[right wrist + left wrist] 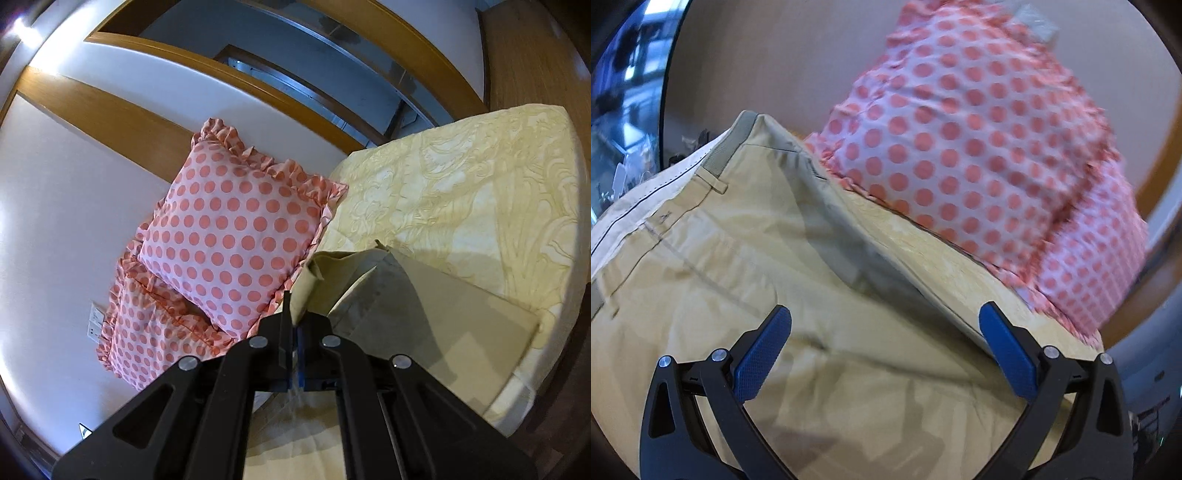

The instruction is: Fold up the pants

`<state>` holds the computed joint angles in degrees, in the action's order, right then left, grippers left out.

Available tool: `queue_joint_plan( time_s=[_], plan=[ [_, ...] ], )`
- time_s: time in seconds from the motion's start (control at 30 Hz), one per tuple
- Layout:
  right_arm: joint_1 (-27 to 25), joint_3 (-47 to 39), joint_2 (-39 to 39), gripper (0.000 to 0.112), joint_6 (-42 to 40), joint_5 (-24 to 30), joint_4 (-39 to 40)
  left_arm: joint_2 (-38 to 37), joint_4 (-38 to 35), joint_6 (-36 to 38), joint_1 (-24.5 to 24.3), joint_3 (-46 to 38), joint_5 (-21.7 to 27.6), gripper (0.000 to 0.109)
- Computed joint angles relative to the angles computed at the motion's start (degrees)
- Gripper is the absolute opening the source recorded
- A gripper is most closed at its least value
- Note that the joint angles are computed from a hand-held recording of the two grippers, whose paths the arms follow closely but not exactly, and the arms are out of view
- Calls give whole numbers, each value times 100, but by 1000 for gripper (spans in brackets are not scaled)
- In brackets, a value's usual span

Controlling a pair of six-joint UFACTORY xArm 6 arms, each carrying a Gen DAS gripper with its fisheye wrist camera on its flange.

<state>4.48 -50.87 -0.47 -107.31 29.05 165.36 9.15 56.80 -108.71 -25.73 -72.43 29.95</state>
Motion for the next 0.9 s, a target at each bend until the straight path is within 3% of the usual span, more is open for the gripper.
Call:
queue_joint_plan(
  time_s=[0.1,0.17,0.27,0.3,0.37,0.43,0.57,0.67,0.8,0.9],
  plan=[
    [9,15,-22,1,-27,-32,-15,439,-907,650,328,-420,-92,102],
    [45,-15,-16,1,-266,-117,121,669,-1129,625,497,-657,-123,102],
    [70,-19,-7,1,-406,-168,179,1073,-1604,918,648,-1205,330,100],
    [73,-21,-5,1,-422,-183,177,1198,-1812,1027,690,-1367,510,94],
    [65,-28,17,1,-385,-195,111,1252,-2364,1397,845,-1282,225,39],
    [44,-78,56,1,-277,-219,-31,1019,-2415,1231,963,-760,-567,11],
    [10,-169,55,1,-499,-335,52,-187,-938,175,689,363,-529,10],
    [-107,-1,-79,1,-744,-310,237,-1393,120,-763,110,1411,-102,10],
    [-211,15,96,1,-423,-609,-59,-2331,479,-1709,-945,2525,818,10],
    [-252,24,353,1,62,-790,-389,-2482,540,-2438,-1367,3038,905,10]
  ],
)
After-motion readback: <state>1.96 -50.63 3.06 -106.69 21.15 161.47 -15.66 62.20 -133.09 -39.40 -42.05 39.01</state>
